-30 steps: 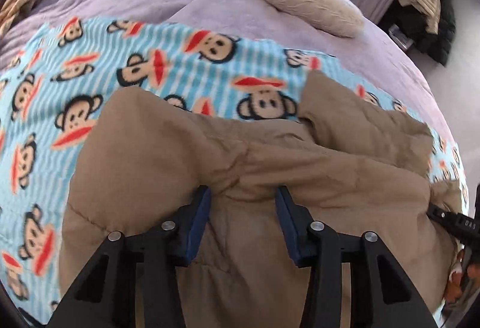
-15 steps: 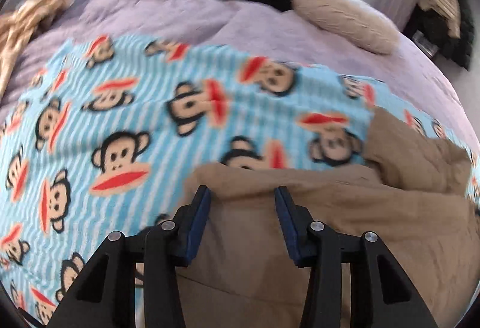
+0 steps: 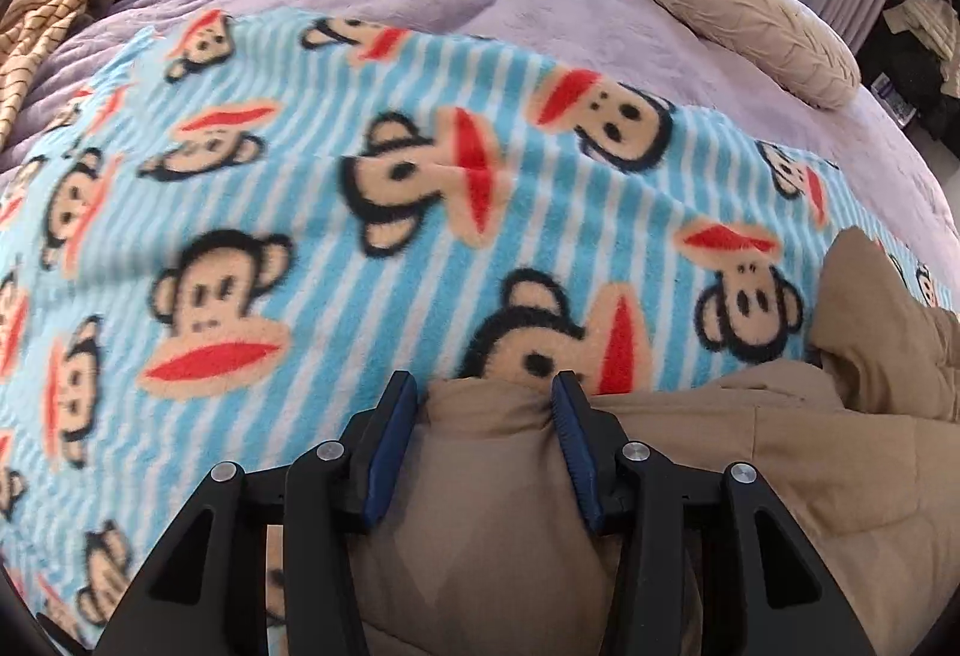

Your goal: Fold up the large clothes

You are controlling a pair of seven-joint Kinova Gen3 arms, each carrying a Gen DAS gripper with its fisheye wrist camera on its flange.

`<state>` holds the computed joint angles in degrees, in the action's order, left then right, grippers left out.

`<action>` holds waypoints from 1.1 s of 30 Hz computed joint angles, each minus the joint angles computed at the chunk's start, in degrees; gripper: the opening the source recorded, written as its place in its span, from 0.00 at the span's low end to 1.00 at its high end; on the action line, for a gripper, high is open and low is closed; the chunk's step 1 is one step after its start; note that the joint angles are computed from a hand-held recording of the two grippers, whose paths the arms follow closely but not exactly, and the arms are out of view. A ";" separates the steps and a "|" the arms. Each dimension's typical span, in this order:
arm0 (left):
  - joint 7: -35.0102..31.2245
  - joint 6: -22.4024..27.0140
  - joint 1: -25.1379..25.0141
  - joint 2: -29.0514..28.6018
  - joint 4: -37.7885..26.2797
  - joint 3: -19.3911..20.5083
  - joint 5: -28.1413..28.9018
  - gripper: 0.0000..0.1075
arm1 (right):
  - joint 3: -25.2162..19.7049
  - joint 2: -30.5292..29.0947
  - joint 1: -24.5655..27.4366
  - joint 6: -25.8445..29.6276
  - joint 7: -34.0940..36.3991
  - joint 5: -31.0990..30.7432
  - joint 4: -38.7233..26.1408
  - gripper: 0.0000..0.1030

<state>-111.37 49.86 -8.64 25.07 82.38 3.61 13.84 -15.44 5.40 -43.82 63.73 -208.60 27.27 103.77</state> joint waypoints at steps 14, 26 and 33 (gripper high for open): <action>-6.81 9.68 -2.28 -12.39 4.63 -2.64 -2.60 0.46 | -5.56 -0.37 -10.90 18.84 -12.34 6.83 -10.37 0.03; -8.22 11.71 -0.01 -24.02 16.14 -5.15 -4.54 0.88 | -9.06 1.32 -22.49 19.79 -23.41 6.50 -14.04 0.03; -6.22 13.01 1.45 -29.44 19.85 -5.98 -5.62 0.88 | -9.76 0.41 -24.96 12.87 -29.17 6.81 -10.68 0.03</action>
<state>-117.59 62.87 -7.19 -4.38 102.23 -2.38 8.22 -25.20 5.81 -68.78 76.61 -237.77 34.08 93.09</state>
